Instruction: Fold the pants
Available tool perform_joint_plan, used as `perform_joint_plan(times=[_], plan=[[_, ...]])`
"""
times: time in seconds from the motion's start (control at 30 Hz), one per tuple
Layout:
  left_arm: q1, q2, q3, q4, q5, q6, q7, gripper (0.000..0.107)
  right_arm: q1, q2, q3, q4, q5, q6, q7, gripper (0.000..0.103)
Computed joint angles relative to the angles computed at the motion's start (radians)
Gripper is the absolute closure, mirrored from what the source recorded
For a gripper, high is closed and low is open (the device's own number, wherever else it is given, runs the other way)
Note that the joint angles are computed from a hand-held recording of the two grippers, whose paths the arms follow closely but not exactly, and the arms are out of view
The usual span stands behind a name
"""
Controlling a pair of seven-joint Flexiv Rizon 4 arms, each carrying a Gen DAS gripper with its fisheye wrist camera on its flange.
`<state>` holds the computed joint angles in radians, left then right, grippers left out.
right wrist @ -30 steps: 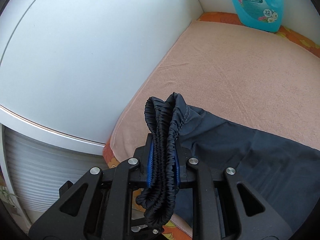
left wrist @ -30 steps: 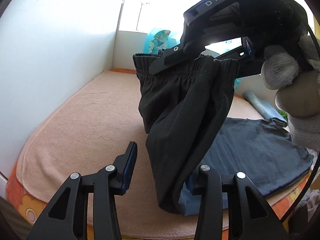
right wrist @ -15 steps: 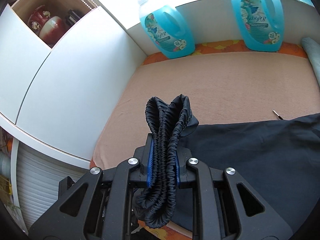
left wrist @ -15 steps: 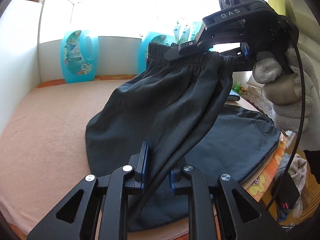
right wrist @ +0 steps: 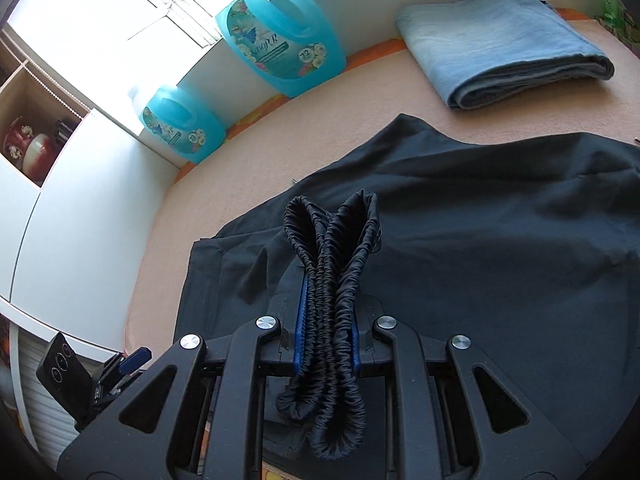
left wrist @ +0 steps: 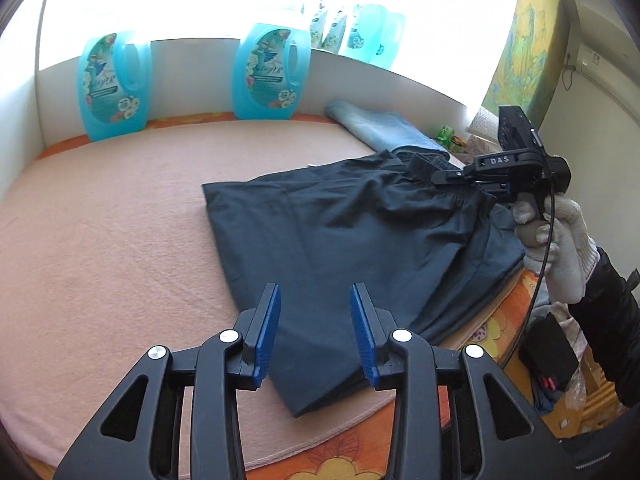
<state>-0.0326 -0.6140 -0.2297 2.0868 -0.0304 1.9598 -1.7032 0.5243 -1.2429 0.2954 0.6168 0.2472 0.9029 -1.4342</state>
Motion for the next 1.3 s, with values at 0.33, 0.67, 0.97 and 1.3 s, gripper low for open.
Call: perform_joint_plan(times=[0.33,0.67,0.97,1.3], plan=[[-0.017,-0.077,-0.006,-0.101,-0.025,-0.093,0.050,0.073,-0.039,0.056,-0.004,0.114,-0.004,0.090,-0.024,0.085],[-0.002,-0.132,-0.068,-0.184,-0.033,-0.134,0.128,0.073,-0.134,0.181,-0.026,0.356,-0.050,0.239,0.035,0.085],[-0.021,-0.169,-0.094,-0.244,-0.056,-0.179,0.191,0.073,-0.218,0.203,-0.031,0.409,-0.115,0.230,0.097,0.085],[-0.047,-0.196,-0.108,-0.301,-0.081,-0.220,0.258,0.073,-0.245,0.205,-0.052,0.439,-0.149,0.229,0.124,0.085]])
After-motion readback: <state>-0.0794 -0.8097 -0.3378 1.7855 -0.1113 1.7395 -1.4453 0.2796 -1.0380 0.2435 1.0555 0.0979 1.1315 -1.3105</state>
